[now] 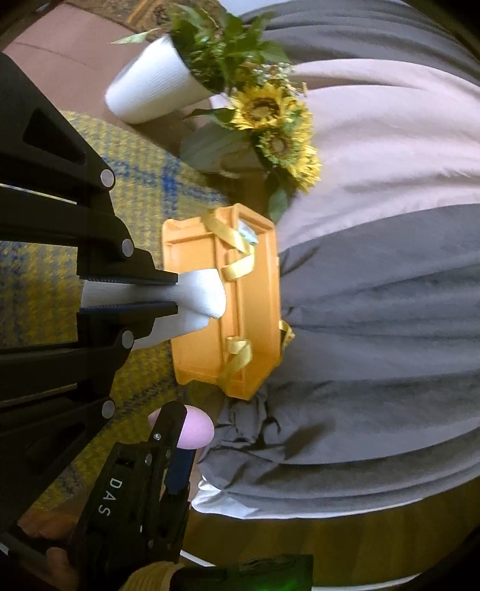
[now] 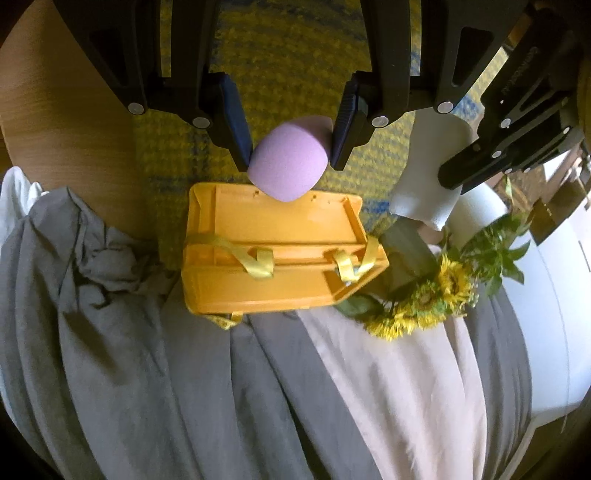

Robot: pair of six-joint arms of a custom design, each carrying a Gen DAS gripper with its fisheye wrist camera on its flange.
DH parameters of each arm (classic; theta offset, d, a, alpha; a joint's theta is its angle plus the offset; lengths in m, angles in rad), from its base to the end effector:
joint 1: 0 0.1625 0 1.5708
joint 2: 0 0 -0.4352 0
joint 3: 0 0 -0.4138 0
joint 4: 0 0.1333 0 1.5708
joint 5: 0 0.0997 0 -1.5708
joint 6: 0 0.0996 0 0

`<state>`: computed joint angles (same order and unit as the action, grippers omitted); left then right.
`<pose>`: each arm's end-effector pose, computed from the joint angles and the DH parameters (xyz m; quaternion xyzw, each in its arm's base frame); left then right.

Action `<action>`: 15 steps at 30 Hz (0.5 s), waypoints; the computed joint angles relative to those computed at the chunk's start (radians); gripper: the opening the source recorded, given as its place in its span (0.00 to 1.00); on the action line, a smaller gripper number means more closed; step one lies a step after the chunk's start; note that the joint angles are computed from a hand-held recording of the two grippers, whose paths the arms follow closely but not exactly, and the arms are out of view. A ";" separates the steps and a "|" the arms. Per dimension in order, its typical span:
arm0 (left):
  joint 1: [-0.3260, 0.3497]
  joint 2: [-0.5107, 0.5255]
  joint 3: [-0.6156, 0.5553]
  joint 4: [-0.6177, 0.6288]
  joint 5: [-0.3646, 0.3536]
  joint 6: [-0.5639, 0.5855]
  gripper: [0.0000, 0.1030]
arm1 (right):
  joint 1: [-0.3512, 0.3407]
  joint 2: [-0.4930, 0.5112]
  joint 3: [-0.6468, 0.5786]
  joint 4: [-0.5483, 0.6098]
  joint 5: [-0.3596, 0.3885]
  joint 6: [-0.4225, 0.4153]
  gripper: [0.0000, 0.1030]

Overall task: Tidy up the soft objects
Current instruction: 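Carry white cloth in left tool while right tool carries pink sponge to crate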

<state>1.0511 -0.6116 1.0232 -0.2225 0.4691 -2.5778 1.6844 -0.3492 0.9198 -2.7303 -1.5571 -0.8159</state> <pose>-0.1851 -0.7709 0.1404 0.0529 0.7346 -0.5339 0.4153 0.2353 -0.8744 0.0605 0.4307 -0.8545 0.2748 0.0937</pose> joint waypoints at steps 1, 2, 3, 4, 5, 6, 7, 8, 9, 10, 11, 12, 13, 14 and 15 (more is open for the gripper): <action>0.001 -0.010 0.008 -0.004 0.013 0.015 0.10 | 0.003 -0.004 0.012 -0.021 0.000 0.009 0.43; 0.002 -0.020 0.017 -0.006 0.025 0.023 0.10 | 0.006 -0.007 0.021 -0.038 0.000 0.016 0.43; 0.003 -0.028 0.022 -0.003 0.037 0.027 0.10 | 0.010 -0.009 0.031 -0.060 -0.001 0.028 0.43; 0.004 -0.035 0.026 0.000 0.047 0.033 0.10 | 0.014 -0.010 0.037 -0.079 -0.002 0.035 0.43; 0.005 -0.046 0.033 -0.003 0.063 0.045 0.10 | 0.017 -0.011 0.044 -0.097 -0.003 0.041 0.43; 0.007 -0.052 0.038 -0.006 0.073 0.055 0.10 | 0.019 -0.011 0.047 -0.110 -0.003 0.047 0.43; 0.008 -0.061 0.043 -0.008 0.086 0.066 0.10 | 0.023 -0.010 0.051 -0.128 -0.003 0.054 0.43; 0.009 -0.066 0.048 -0.010 0.094 0.070 0.10 | 0.026 -0.010 0.056 -0.148 -0.005 0.060 0.43; 0.011 -0.073 0.051 -0.010 0.108 0.078 0.10 | 0.029 -0.010 0.059 -0.161 -0.006 0.064 0.43; 0.013 -0.077 0.054 -0.010 0.117 0.083 0.10 | 0.033 -0.009 0.060 -0.176 -0.007 0.069 0.43; 0.015 -0.082 0.055 -0.011 0.133 0.091 0.10 | 0.036 -0.007 0.062 -0.191 -0.008 0.074 0.43; 0.017 -0.085 0.054 -0.012 0.143 0.098 0.10 | 0.039 -0.006 0.063 -0.203 -0.009 0.076 0.43; 0.018 -0.087 0.053 -0.012 0.149 0.101 0.10 | 0.043 -0.004 0.063 -0.218 -0.010 0.079 0.43; 0.021 -0.088 0.048 -0.008 0.160 0.103 0.10 | 0.046 -0.001 0.060 -0.229 -0.011 0.082 0.43; 0.023 -0.088 0.043 -0.006 0.166 0.105 0.10 | 0.049 0.003 0.055 -0.235 -0.014 0.087 0.43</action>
